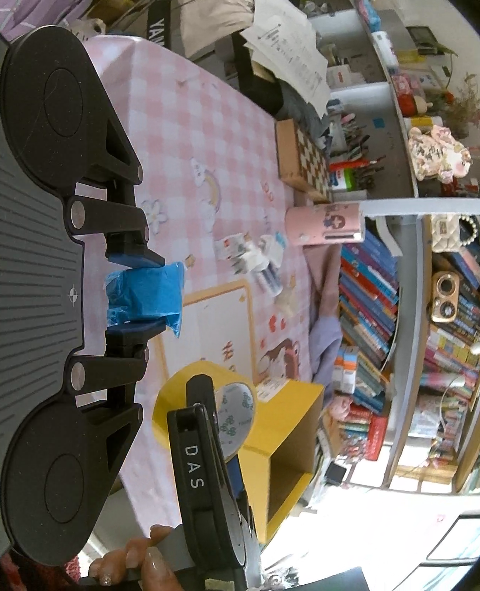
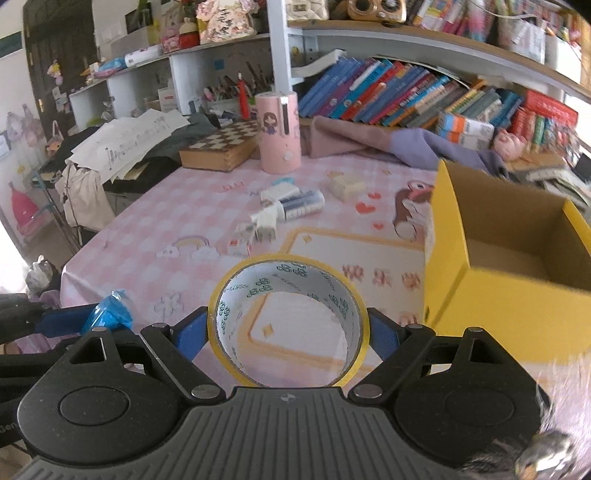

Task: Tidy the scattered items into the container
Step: 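Carry the blue bag and tape roll with both tools over the yellow box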

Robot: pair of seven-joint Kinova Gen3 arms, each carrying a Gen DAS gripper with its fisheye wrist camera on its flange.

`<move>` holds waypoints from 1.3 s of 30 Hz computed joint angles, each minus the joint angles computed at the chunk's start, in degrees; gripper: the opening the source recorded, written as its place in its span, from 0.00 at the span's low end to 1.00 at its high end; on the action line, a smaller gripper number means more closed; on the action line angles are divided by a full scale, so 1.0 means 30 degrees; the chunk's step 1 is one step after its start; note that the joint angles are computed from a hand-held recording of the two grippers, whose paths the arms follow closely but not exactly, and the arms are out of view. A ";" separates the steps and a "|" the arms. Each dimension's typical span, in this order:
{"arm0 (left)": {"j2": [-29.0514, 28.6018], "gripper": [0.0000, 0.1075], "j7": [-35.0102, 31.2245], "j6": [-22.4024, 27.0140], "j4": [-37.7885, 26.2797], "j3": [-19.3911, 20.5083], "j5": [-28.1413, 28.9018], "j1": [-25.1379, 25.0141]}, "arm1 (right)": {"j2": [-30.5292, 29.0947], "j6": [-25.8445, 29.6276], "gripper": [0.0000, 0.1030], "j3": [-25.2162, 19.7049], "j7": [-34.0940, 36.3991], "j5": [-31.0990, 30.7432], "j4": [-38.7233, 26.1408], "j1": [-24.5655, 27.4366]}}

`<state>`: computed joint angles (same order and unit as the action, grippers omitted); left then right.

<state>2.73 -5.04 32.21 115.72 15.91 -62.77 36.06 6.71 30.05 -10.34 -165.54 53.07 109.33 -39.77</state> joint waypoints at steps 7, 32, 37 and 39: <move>-0.0176 0.26 -0.1233 -0.0680 0.0086 0.0299 0.0534 0.0168 | -0.1087 0.1616 0.84 -0.0864 -0.2893 0.0839 0.1487 -0.0408; 0.1659 0.26 -0.9387 -0.5610 -0.1708 -0.0959 0.4878 0.1142 | -0.3881 0.8167 0.84 -0.3836 -0.7310 -0.0291 0.3624 0.0335; 0.2286 0.26 -1.2187 -0.5960 -0.2484 -0.0971 0.6806 0.1248 | -0.4459 0.9016 0.84 -0.4125 -0.8127 -0.0745 0.4038 0.0754; 0.2462 0.26 -1.2881 -0.6019 -0.2703 -0.1178 0.7371 0.1420 | -0.4618 0.9146 0.84 -0.4192 -0.8286 -0.0809 0.4145 0.0954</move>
<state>10.11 -43.68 14.16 107.61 12.37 -40.66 40.32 -7.14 57.48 -22.92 -190.40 50.64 121.77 -36.91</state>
